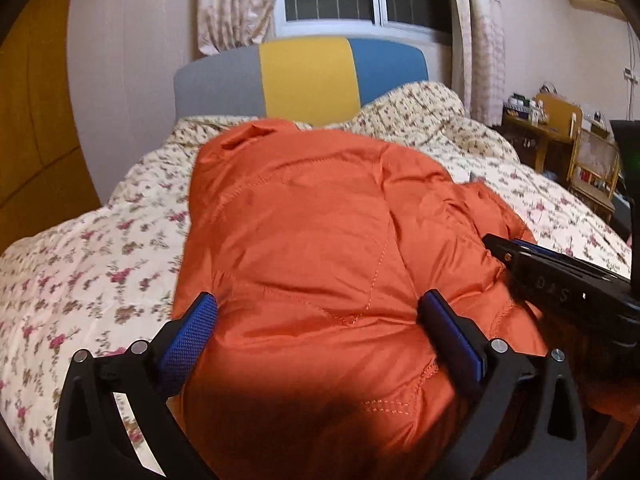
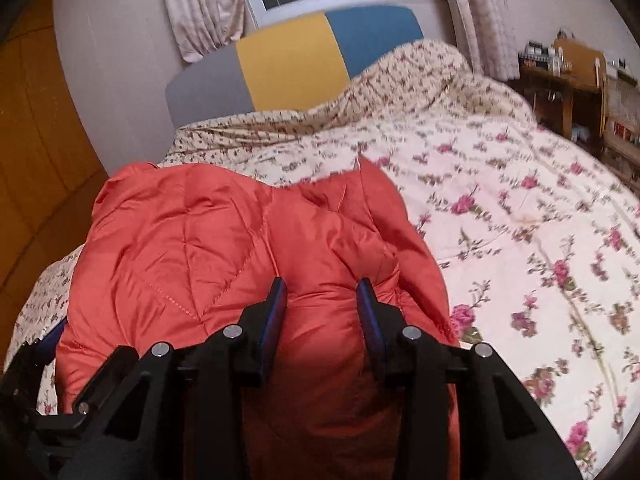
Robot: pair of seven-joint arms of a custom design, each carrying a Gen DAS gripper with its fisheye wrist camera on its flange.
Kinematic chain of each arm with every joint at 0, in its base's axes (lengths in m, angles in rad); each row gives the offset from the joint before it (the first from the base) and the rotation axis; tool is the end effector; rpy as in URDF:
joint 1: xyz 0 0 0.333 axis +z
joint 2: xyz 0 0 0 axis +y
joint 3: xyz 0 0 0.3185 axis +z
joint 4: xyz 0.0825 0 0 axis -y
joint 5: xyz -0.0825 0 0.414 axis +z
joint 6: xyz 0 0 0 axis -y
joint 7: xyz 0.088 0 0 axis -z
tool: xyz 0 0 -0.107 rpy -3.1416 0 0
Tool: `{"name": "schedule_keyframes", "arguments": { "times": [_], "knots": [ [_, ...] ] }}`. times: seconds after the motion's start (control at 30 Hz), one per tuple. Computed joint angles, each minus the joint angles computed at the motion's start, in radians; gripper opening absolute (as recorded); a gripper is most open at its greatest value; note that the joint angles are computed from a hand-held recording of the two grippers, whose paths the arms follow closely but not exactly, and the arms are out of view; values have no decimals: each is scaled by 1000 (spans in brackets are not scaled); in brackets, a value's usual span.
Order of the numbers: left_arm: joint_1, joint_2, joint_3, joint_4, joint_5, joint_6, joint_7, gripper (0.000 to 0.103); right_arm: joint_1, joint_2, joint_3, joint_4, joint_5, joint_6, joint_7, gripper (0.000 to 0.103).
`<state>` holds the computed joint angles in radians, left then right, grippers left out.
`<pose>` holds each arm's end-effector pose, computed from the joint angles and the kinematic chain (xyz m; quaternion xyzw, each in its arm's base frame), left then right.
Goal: Fold large clothes
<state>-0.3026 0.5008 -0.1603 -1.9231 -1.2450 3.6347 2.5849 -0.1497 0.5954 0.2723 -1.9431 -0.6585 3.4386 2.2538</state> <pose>0.6159 -0.1609 0.2967 -0.6332 0.6289 -0.2929 0.3432 0.6614 0.1330 0.2681 -0.6483 0.6199 -0.1629 0.4110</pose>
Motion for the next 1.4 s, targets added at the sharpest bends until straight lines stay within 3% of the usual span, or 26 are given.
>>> {"name": "schedule_keyframes", "arguments": {
  "times": [0.07, 0.2, 0.4, 0.63, 0.73, 0.83, 0.93, 1.07, 1.2, 1.3, 1.4],
  "knots": [
    [-8, 10, 9, 28, -48, -15, 54, 100, 9, -3, -13, -7, 7, 13, -3, 36],
    [12, 2, -11, -8, 30, 10, -23, 100, 31, -21, -46, -35, 11, 60, 12, 37],
    [18, -59, -25, -119, 136, 45, -161, 100, 210, -125, -225, -168, 153, 133, -60, 52],
    [49, -182, -56, -327, 350, 41, -450, 100, 133, -227, -188, -314, 62, 173, 57, 60],
    [35, -203, -46, -375, 410, 61, -513, 100, 141, -250, -203, -357, 46, 188, 78, 61],
    [-2, -188, -27, -379, 402, 91, -495, 100, 188, -250, -238, -376, 85, 192, 30, 64],
    [-55, -149, 0, -335, 317, 104, -372, 100, 237, -236, -266, -375, 155, 186, -44, 65],
    [-64, -134, 9, -297, 248, 50, -279, 100, 302, -219, -295, -372, 270, 176, -143, 65],
    [-76, -122, 22, -262, 179, 2, -202, 100, 227, -197, -240, -354, 206, 184, -95, 66],
    [-72, -123, 16, -265, 179, 12, -200, 100, 224, -197, -241, -354, 199, 191, -90, 66],
    [-43, -151, -5, -302, 233, 6, -249, 100, 178, -193, -215, -355, 136, 216, -36, 68]
  ]
}}
